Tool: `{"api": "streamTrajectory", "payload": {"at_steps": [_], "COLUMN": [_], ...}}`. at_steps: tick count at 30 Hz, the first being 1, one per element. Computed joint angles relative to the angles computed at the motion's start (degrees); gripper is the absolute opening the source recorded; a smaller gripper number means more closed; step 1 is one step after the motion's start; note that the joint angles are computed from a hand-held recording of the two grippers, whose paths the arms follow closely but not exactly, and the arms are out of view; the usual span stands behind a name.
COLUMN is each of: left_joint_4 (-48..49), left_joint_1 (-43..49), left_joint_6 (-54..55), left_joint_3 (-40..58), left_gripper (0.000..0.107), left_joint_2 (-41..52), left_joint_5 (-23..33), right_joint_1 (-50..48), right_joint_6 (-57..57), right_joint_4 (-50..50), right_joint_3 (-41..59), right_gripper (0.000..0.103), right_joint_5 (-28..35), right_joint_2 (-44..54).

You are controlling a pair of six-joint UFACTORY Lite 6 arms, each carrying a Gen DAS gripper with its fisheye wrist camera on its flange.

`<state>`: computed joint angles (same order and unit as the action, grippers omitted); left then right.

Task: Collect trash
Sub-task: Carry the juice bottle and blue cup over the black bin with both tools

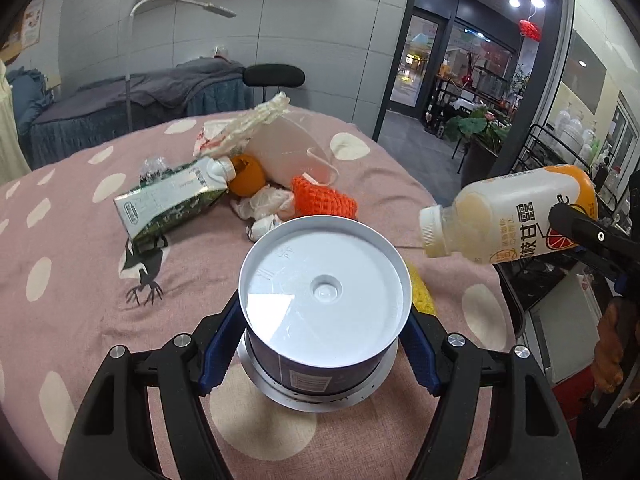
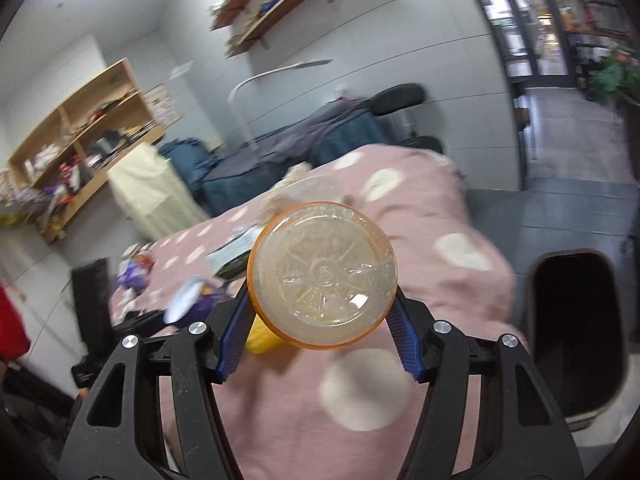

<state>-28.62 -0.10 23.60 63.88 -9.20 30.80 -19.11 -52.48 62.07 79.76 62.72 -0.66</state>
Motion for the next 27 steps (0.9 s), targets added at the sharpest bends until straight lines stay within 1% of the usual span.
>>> {"api": "streamTrajectory", "payload": {"at_steps": [1,2,3,5,6,8,10,13,15,17,20,22,25,27], "left_joint_4": [-2.3,-2.1,-0.9,2.1,3.2,3.8,1.2,-0.1,-2.3,-2.3,0.9,1.0,4.0,3.7], "left_joint_1": [1.4,2.1,2.5,3.1,3.5,5.4,8.2,9.4,8.9,5.9,-0.8,-5.0,-11.7,-14.7], "left_joint_6": [1.6,0.9,-0.2,-1.5,-2.0,-1.6,0.3,1.2,2.3,1.3,-2.6,-3.5,-6.2,-5.6], "left_joint_3": [0.9,0.9,0.3,-1.7,-2.7,-4.1,-4.7,-4.9,-4.0,-2.8,-0.1,3.2,8.1,10.8], "left_gripper": [0.071,0.07,0.071,0.071,0.071,0.071,0.071,0.071,0.071,0.071,0.071,0.071,0.071,0.071], "left_joint_2": [1.0,0.9,0.0,-3.1,-4.7,-7.0,-8.1,-8.6,-7.5,-6.5,-4.4,-1.8,3.0,6.2], "left_joint_5": [2.3,2.7,2.1,0.4,-0.3,0.0,1.2,1.1,1.2,0.7,-1.8,-2.6,-4.3,-4.7], "right_joint_1": [2.3,4.8,7.1,12.4,13.9,15.4,15.5,12.1,10.2,6.9,0.9,-4.3,-11.0,-14.1], "right_joint_6": [0.2,0.7,1.7,3.9,4.5,5.8,5.6,2.6,2.7,2.8,2.3,1.5,0.2,-0.2], "right_joint_4": [-0.8,-2.0,-3.5,-8.2,-9.4,-10.3,-9.8,-5.7,-5.7,-5.7,-5.7,-5.3,-6.1,-9.0], "right_joint_3": [-0.5,-1.0,-1.5,-3.2,-3.6,-3.4,-3.4,-3.8,-3.2,-2.6,-1.7,-1.2,-1.0,-1.4], "right_gripper": [0.062,0.062,0.062,0.062,0.062,0.062,0.062,0.062,0.062,0.062,0.062,0.062,0.062,0.062], "right_joint_5": [-0.8,-1.9,-3.8,-10.6,-12.4,-13.8,-14.3,-12.4,-12.9,-12.7,-11.7,-11.3,-13.8,-18.2], "right_joint_2": [-0.3,-0.3,-0.6,-2.0,-2.4,-2.2,-2.3,-2.9,-3.1,-3.0,-2.1,-1.3,0.1,1.7]}}
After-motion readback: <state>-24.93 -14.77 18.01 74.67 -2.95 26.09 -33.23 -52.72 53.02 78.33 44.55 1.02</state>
